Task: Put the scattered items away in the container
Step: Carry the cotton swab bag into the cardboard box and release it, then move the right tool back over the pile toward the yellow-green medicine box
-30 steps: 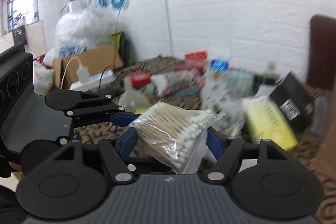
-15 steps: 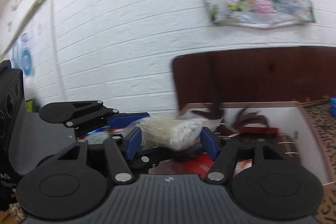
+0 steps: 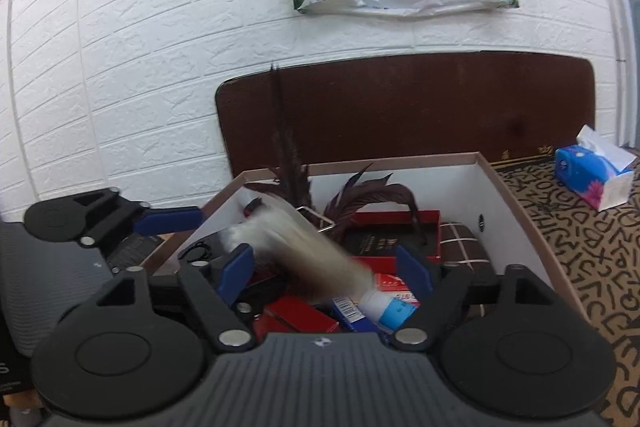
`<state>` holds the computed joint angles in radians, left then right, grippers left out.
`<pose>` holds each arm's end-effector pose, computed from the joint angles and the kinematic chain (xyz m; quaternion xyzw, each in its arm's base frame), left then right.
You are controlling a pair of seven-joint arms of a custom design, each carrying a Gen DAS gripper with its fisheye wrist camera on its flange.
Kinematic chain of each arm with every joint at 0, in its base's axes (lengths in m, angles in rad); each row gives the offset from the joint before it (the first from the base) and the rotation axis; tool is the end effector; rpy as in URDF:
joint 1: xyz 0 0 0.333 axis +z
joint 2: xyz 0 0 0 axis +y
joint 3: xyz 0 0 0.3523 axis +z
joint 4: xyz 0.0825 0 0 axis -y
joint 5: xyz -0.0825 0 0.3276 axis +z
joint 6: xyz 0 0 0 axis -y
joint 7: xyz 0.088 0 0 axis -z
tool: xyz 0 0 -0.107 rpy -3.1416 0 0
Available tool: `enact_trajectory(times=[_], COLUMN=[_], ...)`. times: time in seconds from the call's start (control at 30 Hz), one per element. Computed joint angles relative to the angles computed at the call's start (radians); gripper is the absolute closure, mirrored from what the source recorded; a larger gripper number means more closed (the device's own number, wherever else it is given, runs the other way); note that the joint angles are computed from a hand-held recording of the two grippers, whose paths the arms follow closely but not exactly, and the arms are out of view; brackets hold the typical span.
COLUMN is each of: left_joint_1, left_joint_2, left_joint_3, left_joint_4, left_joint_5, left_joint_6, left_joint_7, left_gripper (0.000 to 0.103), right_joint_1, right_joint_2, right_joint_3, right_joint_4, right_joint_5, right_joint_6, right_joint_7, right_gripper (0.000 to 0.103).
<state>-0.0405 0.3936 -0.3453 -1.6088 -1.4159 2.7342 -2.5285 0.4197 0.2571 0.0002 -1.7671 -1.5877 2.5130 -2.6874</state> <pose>0.6423 -0.1753 0.5217 -0.1061 0.8202 -0.4688 0.3101 0.5667 0.2620 0.5227 -0.4464 0.6880 -0.4232 0.3850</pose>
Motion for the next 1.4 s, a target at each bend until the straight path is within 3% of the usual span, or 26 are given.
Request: enact_trajectory(times=[0.1, 0.23, 0.3, 0.4, 0.43, 0.47, 0.5, 0.57, 0.67, 0.73, 0.83, 0.93, 1.03, 1.2, 1.27, 1.3, 1.4], left_joint_1=[0.018, 0.063, 0.056, 0.009, 0.003, 0.0, -0.004, -0.003, -0.007, -0.01, -0.023, -0.025, -0.065, -0.23, -0.265, -0.257, -0.189], left_joint_2=[-0.021, -0.061, -0.061, -0.008, 0.009, 0.024, 0.039, 0.072, 0.093, 0.104, 0.14, 0.156, 0.191, 0.245, 0.262, 0.267, 0.26], left_joint_3=[0.005, 0.022, 0.037, 0.061, 0.062, 0.06, 0.06, 0.063, 0.037, 0.025, 0.037, 0.0, 0.006, 0.191, 0.247, 0.248, 0.178], left_joint_4=[-0.022, -0.078, -0.078, -0.006, 0.018, 0.042, 0.068, 0.126, 0.154, 0.173, 0.25, 0.243, 0.265, 0.332, 0.363, 0.385, 0.4], left_joint_5=[0.011, -0.051, -0.073, 0.05, 0.093, 0.133, 0.179, 0.286, 0.342, 0.383, 0.49, 0.509, 0.588, 0.854, 0.908, 0.914, 0.9], left_joint_6=[-0.024, -0.12, -0.125, -0.103, -0.102, -0.098, -0.098, -0.147, -0.097, -0.081, -0.128, -0.024, 0.062, 0.149, 0.152, 0.12, 0.076], left_joint_7=[0.014, 0.112, 0.126, -0.031, -0.086, -0.13, -0.171, -0.258, -0.257, -0.296, -0.462, -0.443, -0.51, -0.8, -0.911, -0.955, -0.98], left_gripper=[0.019, 0.019, 0.02, 0.019, 0.015, 0.003, 0.0, 0.0, 0.0, 0.003, 0.006, 0.006, 0.006, 0.01, 0.01, 0.01, 0.01], right_joint_1=[-0.022, -0.016, -0.02, -0.016, -0.016, -0.023, -0.033, -0.038, -0.027, -0.031, -0.039, -0.048, -0.058, -0.061, -0.044, -0.031, -0.018], right_joint_2=[-0.013, -0.022, -0.012, 0.019, 0.028, 0.034, 0.039, 0.051, 0.072, 0.078, 0.08, 0.088, 0.115, 0.176, 0.179, 0.173, 0.141], right_joint_3=[0.002, 0.013, 0.009, 0.0, -0.005, -0.01, -0.012, -0.021, -0.045, -0.065, -0.086, -0.091, -0.087, -0.105, -0.139, -0.157, -0.167], right_joint_4=[-0.001, -0.003, 0.006, 0.04, 0.053, 0.063, 0.073, 0.093, 0.123, 0.124, 0.123, 0.14, 0.183, 0.276, 0.277, 0.27, 0.228], right_joint_5=[0.024, 0.038, 0.05, 0.136, 0.165, 0.198, 0.247, 0.322, 0.381, 0.391, 0.396, 0.417, 0.486, 0.601, 0.565, 0.534, 0.469], right_joint_6=[0.096, 0.14, 0.162, 0.114, 0.104, 0.116, 0.128, 0.119, 0.064, 0.08, 0.111, 0.117, 0.104, 0.059, 0.085, 0.09, 0.116], right_joint_7=[-0.06, -0.136, -0.122, -0.208, -0.237, -0.267, -0.318, -0.43, -0.52, -0.508, -0.477, -0.501, -0.575, -0.692, -0.655, -0.621, -0.563], right_gripper=[0.023, 0.023, 0.025, 0.025, 0.024, 0.024, 0.025, 0.022, 0.022, 0.022, 0.025, 0.024, 0.025, 0.025, 0.025, 0.025, 0.024])
